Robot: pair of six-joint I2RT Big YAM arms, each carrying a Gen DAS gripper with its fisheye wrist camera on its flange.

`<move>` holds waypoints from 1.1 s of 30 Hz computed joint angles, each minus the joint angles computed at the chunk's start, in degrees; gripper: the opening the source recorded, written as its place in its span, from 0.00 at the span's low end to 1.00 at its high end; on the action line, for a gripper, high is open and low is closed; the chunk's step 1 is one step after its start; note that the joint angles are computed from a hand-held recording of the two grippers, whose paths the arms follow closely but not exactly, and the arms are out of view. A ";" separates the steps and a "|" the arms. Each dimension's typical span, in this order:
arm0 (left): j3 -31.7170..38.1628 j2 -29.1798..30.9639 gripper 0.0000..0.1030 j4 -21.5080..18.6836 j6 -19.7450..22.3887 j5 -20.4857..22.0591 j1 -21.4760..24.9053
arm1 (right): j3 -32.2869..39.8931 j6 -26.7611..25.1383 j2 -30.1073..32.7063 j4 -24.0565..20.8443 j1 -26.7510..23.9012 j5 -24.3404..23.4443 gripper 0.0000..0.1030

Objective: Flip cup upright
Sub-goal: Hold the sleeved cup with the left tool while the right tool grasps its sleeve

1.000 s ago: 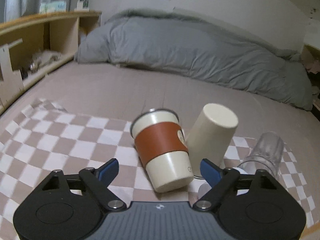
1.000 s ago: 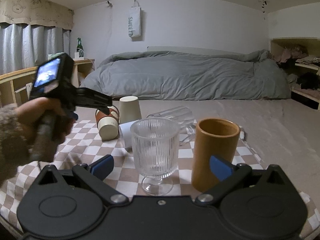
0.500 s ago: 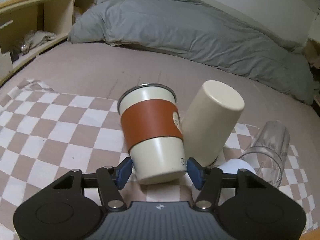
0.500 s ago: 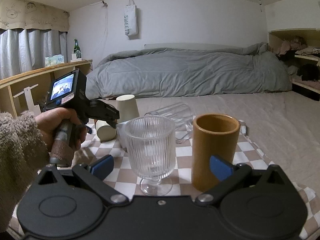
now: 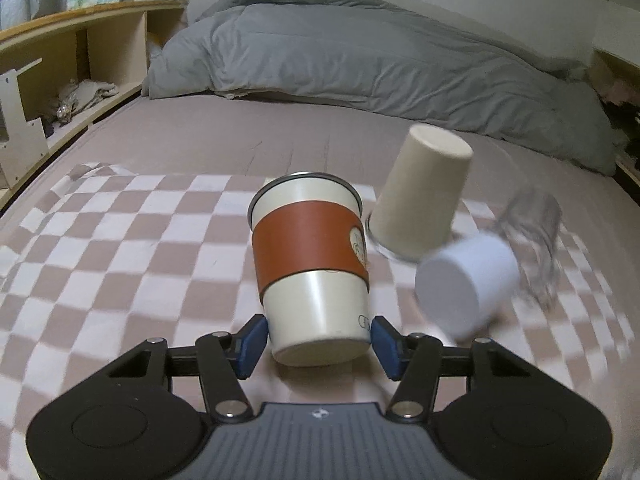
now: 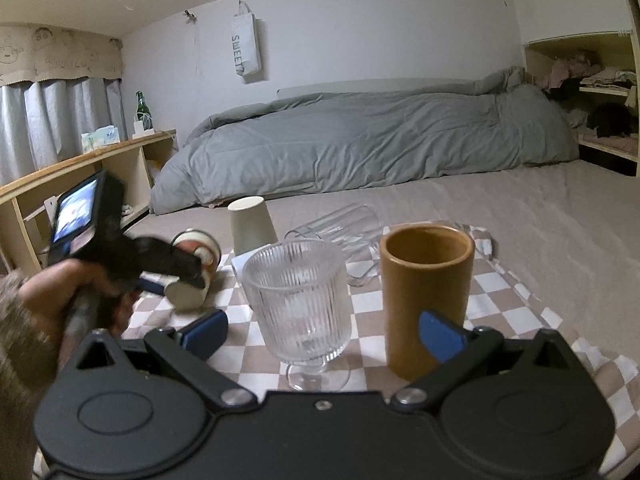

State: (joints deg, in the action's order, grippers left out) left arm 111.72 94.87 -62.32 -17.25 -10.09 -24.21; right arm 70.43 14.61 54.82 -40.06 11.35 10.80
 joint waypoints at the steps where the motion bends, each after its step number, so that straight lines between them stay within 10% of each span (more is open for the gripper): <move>1: -2.46 -1.85 0.56 0.68 0.36 0.58 0.16 | -0.01 -0.18 -0.11 0.14 0.20 0.28 1.00; 17: -26.33 -21.31 0.56 10.46 0.90 3.90 -0.80 | 4.91 3.38 3.46 -0.94 5.31 -0.96 0.91; 33: -34.92 -26.91 0.55 20.12 0.72 5.99 0.33 | 22.34 16.70 23.79 -13.15 6.01 -21.50 0.69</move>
State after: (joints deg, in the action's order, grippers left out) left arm 76.81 67.95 -42.21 -16.52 -4.09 -23.88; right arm 92.77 31.31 78.61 -53.21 17.36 -10.70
